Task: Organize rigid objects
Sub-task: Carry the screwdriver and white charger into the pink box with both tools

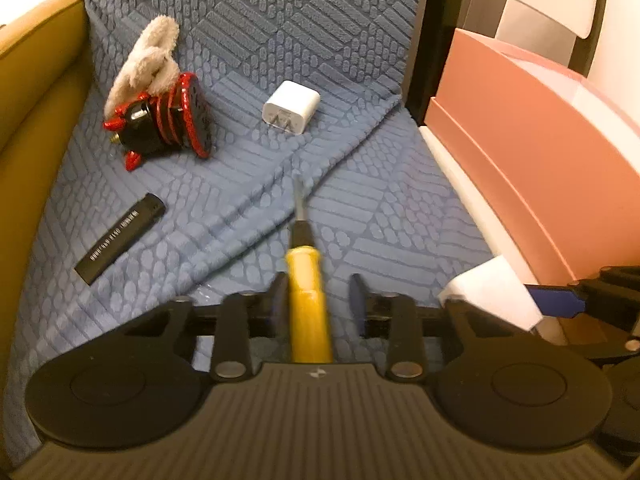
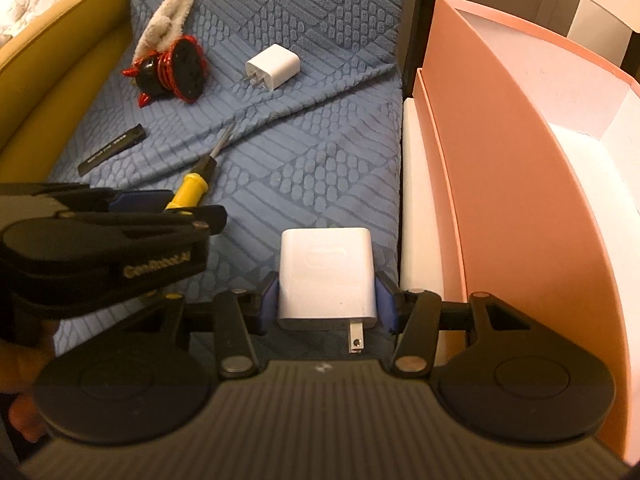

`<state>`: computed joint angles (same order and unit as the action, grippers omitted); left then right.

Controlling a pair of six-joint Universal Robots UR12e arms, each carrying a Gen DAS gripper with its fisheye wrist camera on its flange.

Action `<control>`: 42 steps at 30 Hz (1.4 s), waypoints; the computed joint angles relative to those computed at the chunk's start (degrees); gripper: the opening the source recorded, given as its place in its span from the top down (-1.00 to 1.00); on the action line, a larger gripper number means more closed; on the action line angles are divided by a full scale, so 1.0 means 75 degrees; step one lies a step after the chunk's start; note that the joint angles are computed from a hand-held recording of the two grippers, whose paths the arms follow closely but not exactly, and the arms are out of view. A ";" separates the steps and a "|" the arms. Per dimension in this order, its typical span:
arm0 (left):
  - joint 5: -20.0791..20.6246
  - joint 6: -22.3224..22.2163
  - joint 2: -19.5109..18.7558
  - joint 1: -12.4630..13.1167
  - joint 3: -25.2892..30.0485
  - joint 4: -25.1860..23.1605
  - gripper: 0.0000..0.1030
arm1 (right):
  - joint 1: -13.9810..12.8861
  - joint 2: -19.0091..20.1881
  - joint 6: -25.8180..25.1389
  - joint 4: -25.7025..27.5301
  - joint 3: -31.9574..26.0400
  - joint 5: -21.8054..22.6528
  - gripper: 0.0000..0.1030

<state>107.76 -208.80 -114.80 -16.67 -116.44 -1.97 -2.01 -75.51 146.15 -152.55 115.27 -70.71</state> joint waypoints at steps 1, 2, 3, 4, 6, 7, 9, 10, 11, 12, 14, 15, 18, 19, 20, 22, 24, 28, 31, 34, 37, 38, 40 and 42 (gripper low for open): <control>-0.0006 0.0029 -0.0002 0.0012 -0.0001 0.0011 0.57 | 0.0000 0.0009 0.0011 0.0012 -0.0006 -0.0008 -0.03; -0.0050 0.0031 0.0013 0.0027 -0.0010 0.0008 0.57 | -0.0006 0.0015 0.0032 0.0033 -0.0014 0.0003 -0.03; -0.0110 0.0054 0.0029 0.0050 -0.0018 -0.0007 0.57 | -0.0014 0.0017 0.0066 0.0061 -0.0024 0.0028 -0.03; -0.0154 0.0043 0.0048 0.0063 -0.0034 -0.0007 0.57 | -0.0020 0.0021 0.0088 0.0079 -0.0032 0.0056 -0.03; -0.0340 -0.0146 0.0092 0.0120 -0.0077 0.0026 0.57 | -0.0026 0.0025 0.0105 0.0048 -0.0026 0.0086 -0.03; -0.0431 -0.0233 0.0113 0.0141 -0.0097 0.0052 0.57 | -0.0028 0.0027 0.0134 0.0041 -0.0025 0.0100 -0.03; -0.0492 -0.0379 0.0148 0.0158 -0.0126 0.0103 0.58 | -0.0046 0.0032 0.0203 0.0085 -0.0044 0.0154 -0.03; -0.0504 -0.0452 0.0169 0.0159 -0.0140 0.0120 0.58 | -0.0061 0.0034 0.0260 0.0127 -0.0063 0.0181 -0.03; -0.0525 -0.0534 0.0195 0.0162 -0.0161 0.0151 0.58 | -0.0075 0.0031 0.0326 0.0158 -0.0077 0.0202 -0.03; -0.0549 -0.0650 0.0227 0.0169 -0.0187 0.0197 0.58 | -0.0089 0.0018 0.0359 0.0152 -0.0077 0.0225 -0.03; -0.0564 -0.0843 0.0292 0.0170 -0.0240 0.0288 0.58 | -0.0129 -0.0023 0.0320 0.0147 -0.0069 0.0337 -0.03; -0.0535 -0.0934 0.0329 0.0158 -0.0263 0.0300 0.58 | -0.0152 -0.0051 0.0329 0.0202 -0.0077 0.0419 -0.03; -0.0460 -0.1137 0.0435 0.0119 -0.0324 0.0298 0.58 | -0.0199 -0.0144 0.0221 0.0253 -0.0091 0.0617 -0.03; -0.0450 -0.1201 0.0475 0.0115 -0.0347 0.0285 0.58 | -0.0209 -0.0166 0.0186 0.0268 -0.0106 0.0660 -0.03; -0.0444 -0.1278 0.0522 0.0115 -0.0370 0.0266 0.58 | -0.0215 -0.0186 0.0169 0.0317 -0.0135 0.0698 -0.03; -0.0407 -0.1395 0.0621 0.0119 -0.0428 0.0282 0.58 | -0.0232 -0.0219 0.0196 0.0413 -0.0192 0.0767 -0.03; -0.0314 -0.1466 0.0725 0.0118 -0.0466 0.0258 0.58 | -0.0246 -0.0261 0.0234 0.0447 -0.0211 0.0832 -0.03; -0.0244 -0.1637 0.0923 0.0137 -0.0525 0.0252 0.58 | -0.0299 -0.0380 0.0109 0.0670 -0.0267 0.1022 -0.03; -0.0099 -0.1740 0.1032 0.0080 -0.0489 0.0168 0.58 | -0.0336 -0.0463 0.0057 0.0739 -0.0310 0.1140 -0.03; -0.0007 -0.1866 0.1129 -0.0004 -0.0426 0.0098 0.58 | -0.0389 -0.0552 -0.0012 0.0790 -0.0342 0.1271 -0.03; 0.0150 -0.1865 0.1183 -0.0145 -0.0283 -0.0018 0.58 | -0.0483 -0.0633 0.0048 0.0933 -0.0402 0.1420 -0.03; 0.0214 -0.1841 0.1188 -0.0193 -0.0221 -0.0073 0.58 | -0.0520 -0.0666 0.0042 0.0975 -0.0419 0.1462 -0.03; 0.0308 -0.1783 0.1223 -0.0292 -0.0086 -0.0195 0.58 | -0.0601 -0.0737 0.0029 0.1000 -0.0444 0.1531 -0.03; 0.0393 -0.1750 0.1241 -0.0381 0.0046 -0.0287 0.58 | -0.0686 -0.0791 0.0047 0.1038 -0.0496 0.1617 -0.03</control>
<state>110.71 -221.92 -105.49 -19.53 -116.10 -4.12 -7.16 -81.44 146.51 -144.76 111.55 -58.58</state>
